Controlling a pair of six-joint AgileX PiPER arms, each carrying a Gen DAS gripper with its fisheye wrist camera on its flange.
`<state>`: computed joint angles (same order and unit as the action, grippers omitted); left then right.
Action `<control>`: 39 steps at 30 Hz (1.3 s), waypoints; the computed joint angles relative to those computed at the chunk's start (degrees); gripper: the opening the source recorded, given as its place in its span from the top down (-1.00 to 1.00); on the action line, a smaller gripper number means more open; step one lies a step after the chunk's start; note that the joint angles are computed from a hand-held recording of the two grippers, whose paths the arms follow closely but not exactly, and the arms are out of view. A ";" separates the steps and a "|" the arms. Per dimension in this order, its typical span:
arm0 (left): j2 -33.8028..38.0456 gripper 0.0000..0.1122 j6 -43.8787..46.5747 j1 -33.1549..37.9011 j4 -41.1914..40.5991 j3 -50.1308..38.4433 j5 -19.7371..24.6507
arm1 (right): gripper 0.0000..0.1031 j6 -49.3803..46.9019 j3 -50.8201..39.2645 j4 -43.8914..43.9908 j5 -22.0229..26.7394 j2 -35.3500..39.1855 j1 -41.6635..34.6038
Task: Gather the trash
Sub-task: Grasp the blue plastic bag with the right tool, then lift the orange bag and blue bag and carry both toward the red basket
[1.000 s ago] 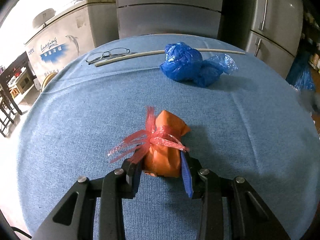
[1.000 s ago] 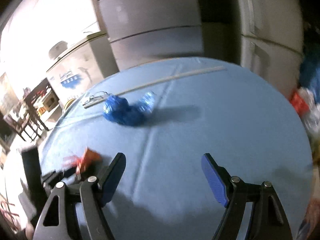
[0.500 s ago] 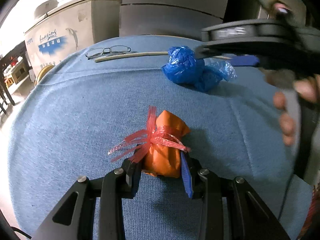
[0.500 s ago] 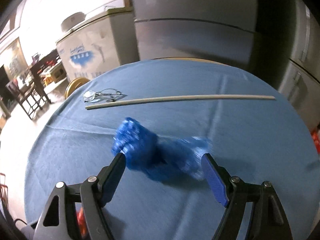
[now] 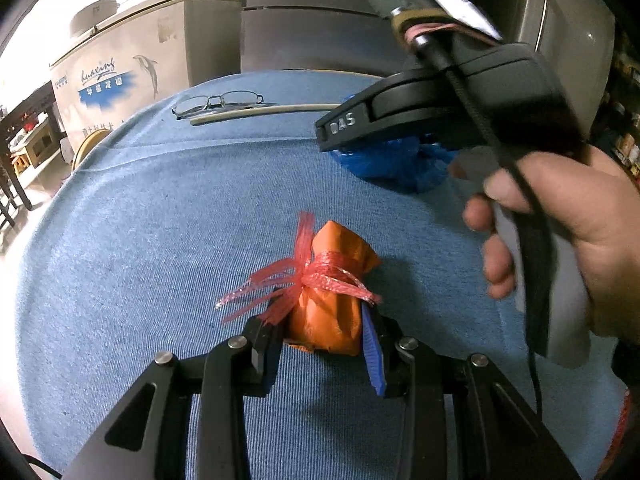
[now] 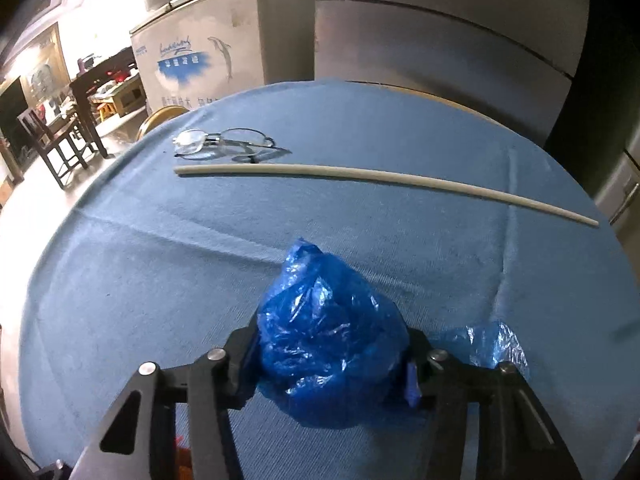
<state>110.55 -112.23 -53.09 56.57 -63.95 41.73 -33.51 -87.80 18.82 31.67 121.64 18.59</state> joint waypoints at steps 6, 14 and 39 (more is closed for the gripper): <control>-0.11 0.35 0.14 -0.53 -0.54 -0.39 0.51 | -0.11 -11.19 11.71 13.76 -1.11 -9.69 -7.68; -0.51 0.35 -0.05 -0.67 -0.60 -0.05 0.77 | -0.11 -27.27 29.12 29.28 3.01 -22.91 -21.26; -7.04 0.36 -4.46 -18.79 -1.24 -4.85 24.38 | -0.11 -46.47 47.94 38.55 16.76 -36.10 -47.64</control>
<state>103.51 -116.69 -71.88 55.33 -68.79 66.11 -79.98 -39.87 57.37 48.43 85.54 -29.05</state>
